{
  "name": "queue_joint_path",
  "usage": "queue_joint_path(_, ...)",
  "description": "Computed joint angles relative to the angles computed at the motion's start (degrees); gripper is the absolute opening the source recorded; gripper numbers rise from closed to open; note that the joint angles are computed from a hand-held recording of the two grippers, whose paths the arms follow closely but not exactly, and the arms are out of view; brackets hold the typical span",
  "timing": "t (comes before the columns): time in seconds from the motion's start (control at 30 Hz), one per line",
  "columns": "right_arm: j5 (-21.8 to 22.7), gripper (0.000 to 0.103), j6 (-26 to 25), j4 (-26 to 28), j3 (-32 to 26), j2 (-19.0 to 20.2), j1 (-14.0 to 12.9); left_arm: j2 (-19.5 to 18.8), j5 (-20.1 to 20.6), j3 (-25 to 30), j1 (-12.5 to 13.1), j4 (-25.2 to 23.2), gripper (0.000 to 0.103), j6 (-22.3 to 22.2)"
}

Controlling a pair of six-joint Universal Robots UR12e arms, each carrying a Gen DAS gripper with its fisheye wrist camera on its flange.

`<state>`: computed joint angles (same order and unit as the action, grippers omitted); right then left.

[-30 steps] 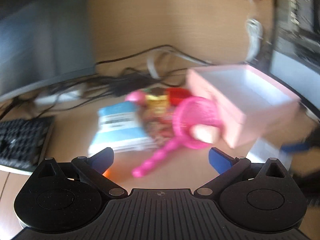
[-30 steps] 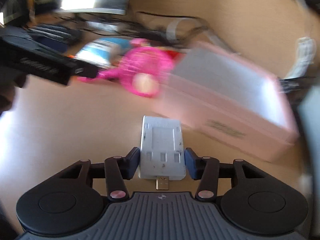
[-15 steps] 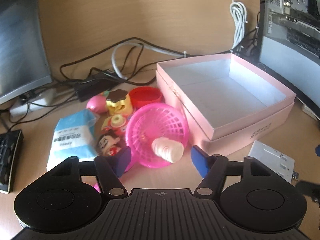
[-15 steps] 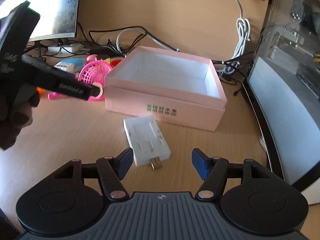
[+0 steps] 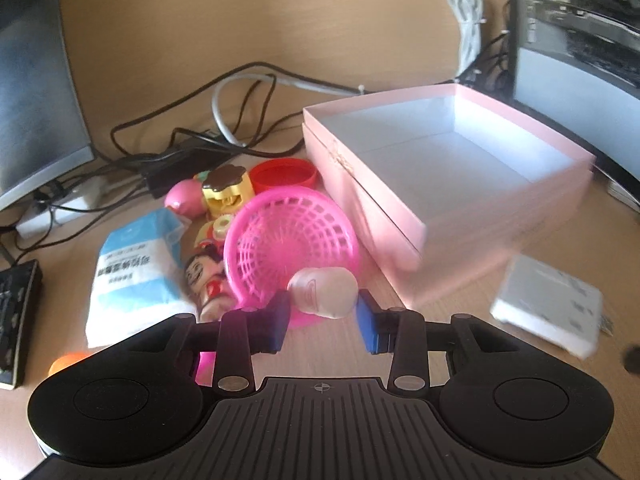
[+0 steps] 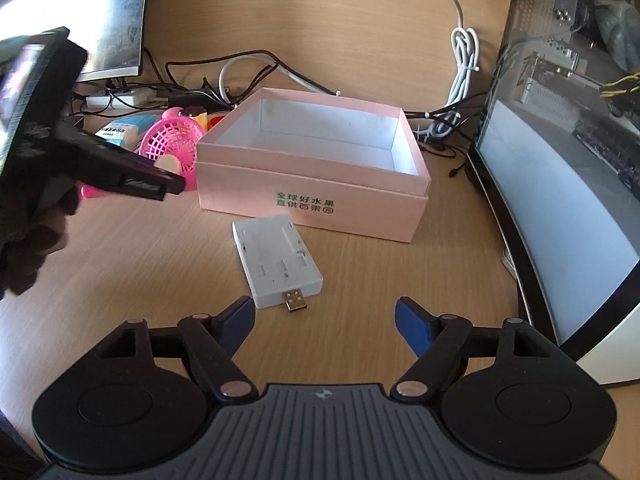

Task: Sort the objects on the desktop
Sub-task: 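Grasp the white USB charger with the right gripper and lift it, then grasp the white-and-red bottle with the left gripper while the right gripper holds the charger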

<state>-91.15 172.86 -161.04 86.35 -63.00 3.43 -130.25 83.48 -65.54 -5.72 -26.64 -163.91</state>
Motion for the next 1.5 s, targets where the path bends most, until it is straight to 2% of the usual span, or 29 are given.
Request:
queue_joint_path(0.23,1.93,0.083,-1.93,-0.24,-0.16,0.45,0.18,6.76,-3.89,-9.78,0.93,-1.50,0.043,1.22)
queue_joint_path(0.27,2.32,0.084,-2.46,-0.38,-0.31,0.62,0.22,7.40,-3.51,-10.83,0.97,-1.64,0.045,1.35)
queue_joint_path(0.33,2.36,0.084,-3.43,-0.60,-0.70,1.02,0.36,8.31,-2.03,-12.79,1.02,0.05,0.059,0.71)
queue_joint_path(0.37,2.06,0.084,-4.25,-0.74,-0.96,1.28,0.47,8.56,-1.20,-13.20,1.06,0.33,0.059,0.26)
queue_joint_path(0.5,-1.67,0.085,-8.69,-1.09,-2.47,2.81,0.66,8.79,2.51,-13.12,1.31,0.02,0.060,-1.90)
queue_joint_path(0.53,-3.20,0.088,-9.49,-1.30,-2.80,3.18,0.70,8.90,3.48,-13.23,1.38,0.13,0.064,-2.13)
queue_joint_path(0.63,-9.11,0.088,-10.32,-3.71,-3.36,4.19,1.07,9.46,5.76,-13.84,1.72,0.13,0.073,-3.73)
queue_joint_path(0.67,-9.53,0.088,-9.52,-4.09,-3.36,4.19,1.01,9.68,4.91,-13.88,2.02,-0.54,0.075,-4.52)
queue_joint_path(0.73,-7.12,0.089,-5.40,-3.39,-3.11,3.58,0.36,10.23,1.61,-13.94,2.73,-2.38,0.083,-6.76)
queue_joint_path(0.8,-4.20,0.091,-1.21,-2.24,-2.69,2.88,-0.13,10.70,-2.49,-14.42,3.24,-2.56,0.086,-7.71)
queue_joint_path(0.87,-3.26,0.094,-0.10,-2.43,-2.11,2.66,-0.11,10.58,-4.83,-14.51,3.15,-1.40,0.086,-5.99)
queue_joint_path(1.0,-2.32,0.095,-0.93,-2.77,-0.82,2.19,0.38,8.93,-5.74,-12.77,2.40,0.01,0.083,-1.95)
queue_joint_path(1.13,-1.59,0.096,-0.68,-2.19,-0.08,1.66,0.41,8.17,-8.31,-10.83,2.48,-3.78,0.081,-1.10)
queue_joint_path(1.33,-3.02,0.097,1.02,-1.96,0.54,1.27,0.19,10.17,-12.40,-13.19,2.73,-7.75,0.083,1.72)
queue_joint_path(1.4,-3.07,0.097,1.44,-1.85,0.53,1.30,0.09,10.52,-12.53,-13.95,2.74,-7.28,0.083,1.67)
queue_joint_path(1.5,-2.48,0.097,1.51,-2.01,0.48,1.39,0.04,10.15,-9.14,-13.94,2.29,-5.02,0.078,-0.39)
